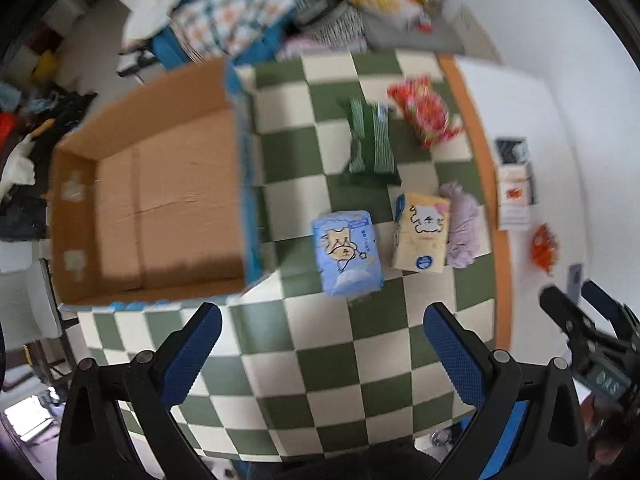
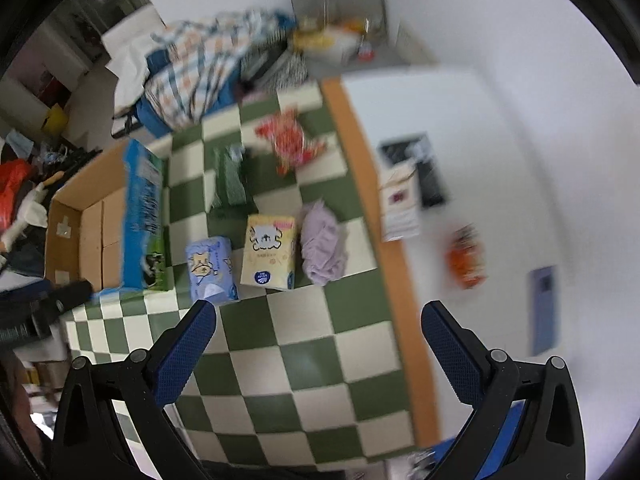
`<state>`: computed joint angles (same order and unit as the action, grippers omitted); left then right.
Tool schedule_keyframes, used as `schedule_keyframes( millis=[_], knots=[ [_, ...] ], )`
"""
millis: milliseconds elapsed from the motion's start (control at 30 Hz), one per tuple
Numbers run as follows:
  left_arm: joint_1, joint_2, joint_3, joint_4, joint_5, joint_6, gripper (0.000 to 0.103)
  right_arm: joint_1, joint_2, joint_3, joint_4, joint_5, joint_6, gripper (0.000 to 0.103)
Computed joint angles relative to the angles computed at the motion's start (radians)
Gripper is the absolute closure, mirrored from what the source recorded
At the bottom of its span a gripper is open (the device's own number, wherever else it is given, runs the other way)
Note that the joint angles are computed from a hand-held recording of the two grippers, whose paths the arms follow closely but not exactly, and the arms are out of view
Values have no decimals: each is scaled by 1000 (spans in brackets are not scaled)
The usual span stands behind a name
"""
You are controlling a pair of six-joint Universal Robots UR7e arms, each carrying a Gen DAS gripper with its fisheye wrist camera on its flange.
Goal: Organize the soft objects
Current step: 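Grasp the blue tissue pack with the left tool while the right tool grasps the lilac cloth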
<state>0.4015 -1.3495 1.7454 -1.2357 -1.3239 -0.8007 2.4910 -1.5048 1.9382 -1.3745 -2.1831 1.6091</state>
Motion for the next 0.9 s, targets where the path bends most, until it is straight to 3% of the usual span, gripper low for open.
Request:
schedule_keyframes(
  millis=[67, 167, 267, 433, 733, 800, 867, 900],
  knots=[
    [41, 73, 18, -35, -20, 36, 0, -109, -84, 144, -167, 4, -90, 4],
    [92, 157, 30, -65, -40, 48, 0, -254, -157, 289, -366, 12, -219, 19],
    [121, 220, 40, -74, -34, 50, 0, -365, -186, 381, -521, 41, -317, 22],
    [164, 281, 52, -52, -21, 47, 0, -471, -180, 468, -687, 93, -412, 24],
    [214, 319, 96, -84, -43, 45, 0, -568, -154, 545, -861, 133, -481, 24],
    [215, 320, 111, -95, -34, 53, 14, -576, -154, 550, -881, 140, -486, 25],
    [215, 320, 125, -103, -41, 62, 38, -586, -160, 557, -901, 150, -485, 29],
    [210, 320, 130, -100, -35, 66, 41, -590, -169, 564, -914, 158, -484, 34]
  ],
)
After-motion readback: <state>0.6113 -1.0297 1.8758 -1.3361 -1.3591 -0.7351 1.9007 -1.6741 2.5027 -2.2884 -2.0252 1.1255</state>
